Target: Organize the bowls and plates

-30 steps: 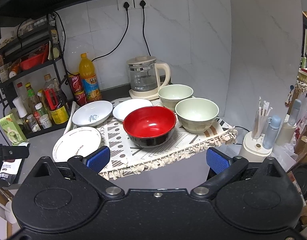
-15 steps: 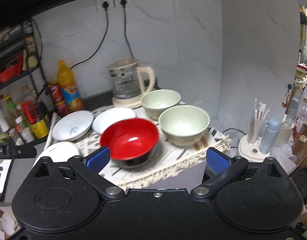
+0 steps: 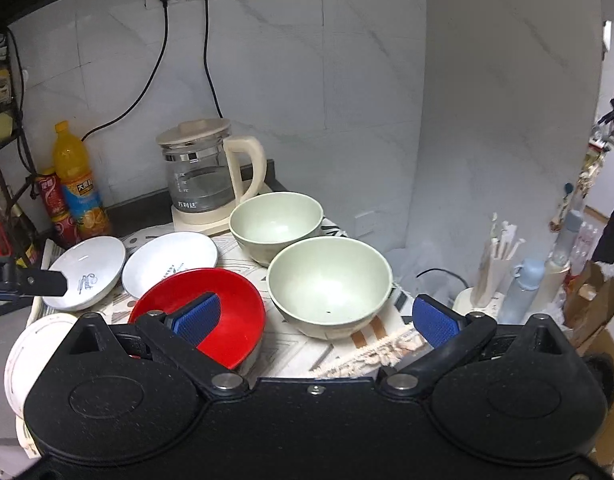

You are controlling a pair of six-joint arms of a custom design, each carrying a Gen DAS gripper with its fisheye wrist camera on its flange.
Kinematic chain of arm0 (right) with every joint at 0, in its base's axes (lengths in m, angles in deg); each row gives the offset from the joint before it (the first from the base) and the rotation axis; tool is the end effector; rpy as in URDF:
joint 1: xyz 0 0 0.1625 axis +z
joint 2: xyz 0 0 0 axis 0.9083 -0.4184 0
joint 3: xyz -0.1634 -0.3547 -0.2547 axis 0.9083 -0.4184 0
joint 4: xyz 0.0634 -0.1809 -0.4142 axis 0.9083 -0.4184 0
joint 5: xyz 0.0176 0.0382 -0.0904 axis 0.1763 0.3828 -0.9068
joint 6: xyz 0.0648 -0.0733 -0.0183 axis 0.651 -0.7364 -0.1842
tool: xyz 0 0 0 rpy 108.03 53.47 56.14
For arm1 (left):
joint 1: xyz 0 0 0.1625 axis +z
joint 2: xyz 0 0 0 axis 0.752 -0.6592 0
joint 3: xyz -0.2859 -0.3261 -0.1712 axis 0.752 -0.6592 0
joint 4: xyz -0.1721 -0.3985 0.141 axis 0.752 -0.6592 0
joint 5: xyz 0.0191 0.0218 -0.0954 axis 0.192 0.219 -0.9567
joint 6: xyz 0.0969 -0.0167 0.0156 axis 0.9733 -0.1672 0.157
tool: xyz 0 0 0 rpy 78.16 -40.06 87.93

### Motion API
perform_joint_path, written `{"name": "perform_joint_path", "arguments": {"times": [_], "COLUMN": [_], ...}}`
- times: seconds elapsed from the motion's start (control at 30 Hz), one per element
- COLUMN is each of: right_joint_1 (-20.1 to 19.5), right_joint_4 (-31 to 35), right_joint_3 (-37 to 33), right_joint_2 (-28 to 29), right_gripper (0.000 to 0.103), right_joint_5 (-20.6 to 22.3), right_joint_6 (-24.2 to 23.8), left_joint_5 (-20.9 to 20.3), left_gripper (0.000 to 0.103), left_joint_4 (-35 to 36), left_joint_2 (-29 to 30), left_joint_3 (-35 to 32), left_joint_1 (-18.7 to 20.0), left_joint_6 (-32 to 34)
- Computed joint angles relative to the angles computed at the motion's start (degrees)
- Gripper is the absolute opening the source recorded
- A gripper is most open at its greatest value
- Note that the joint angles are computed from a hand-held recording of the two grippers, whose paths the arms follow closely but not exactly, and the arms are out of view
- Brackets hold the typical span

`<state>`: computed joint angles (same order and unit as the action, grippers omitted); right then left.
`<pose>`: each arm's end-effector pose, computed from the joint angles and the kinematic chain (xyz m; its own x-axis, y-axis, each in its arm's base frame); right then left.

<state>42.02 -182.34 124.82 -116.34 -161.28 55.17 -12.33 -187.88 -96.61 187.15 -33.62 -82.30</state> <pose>0.1314 -0.2121 0.2448 -0.7297 0.1577 0.6653 -0.4658 0.5977 -0.6525 -0.2787 -0.2865 0.1127 -0.8287 0.1849 -0.5282 0.4733 0.7351 -0.4853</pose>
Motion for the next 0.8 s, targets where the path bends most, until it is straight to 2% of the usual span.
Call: {"name": "perform_joint_path", "arguments": {"times": [0.17, 0.27, 0.4, 0.6, 0.7, 0.8], "right_joint_1": [-3.8, -7.3, -9.8, -14.5, -17.1, -19.6], "right_joint_4": [-1.5, 1.7, 0.9, 4.8, 6.8, 8.4], "right_joint_3": [-2.2, -3.4, -5.5, -7.7, -8.0, -8.5], "right_joint_2": [1.8, 0.7, 2.9, 3.1, 2.6, 2.2], "right_gripper": [0.103, 0.103, 0.103, 0.103, 0.103, 0.101], "right_joint_5": [1.8, 4.7, 4.7, 4.9, 6.6, 8.3], "right_joint_6": [-1.7, -0.4, -0.9, 2.9, 4.2, 5.3], "left_joint_5": [-1.3, -2.1, -3.9, -6.6, -7.8, -10.7], "left_gripper": [0.102, 0.101, 0.100, 0.096, 0.092, 0.089], "left_joint_4": [-7.4, -10.8, -13.3, -14.9, -15.9, -17.2], "left_joint_2": [5.2, 8.3, 12.2, 17.7, 20.5, 23.1], "left_joint_3": [-2.9, -4.8, -7.9, -13.4, -16.1, -18.7], "left_joint_1": [5.0, 7.7, 11.2, 15.7, 17.4, 18.8], "left_joint_6": [7.4, 11.5, 15.9, 23.1, 26.5, 30.2]}}
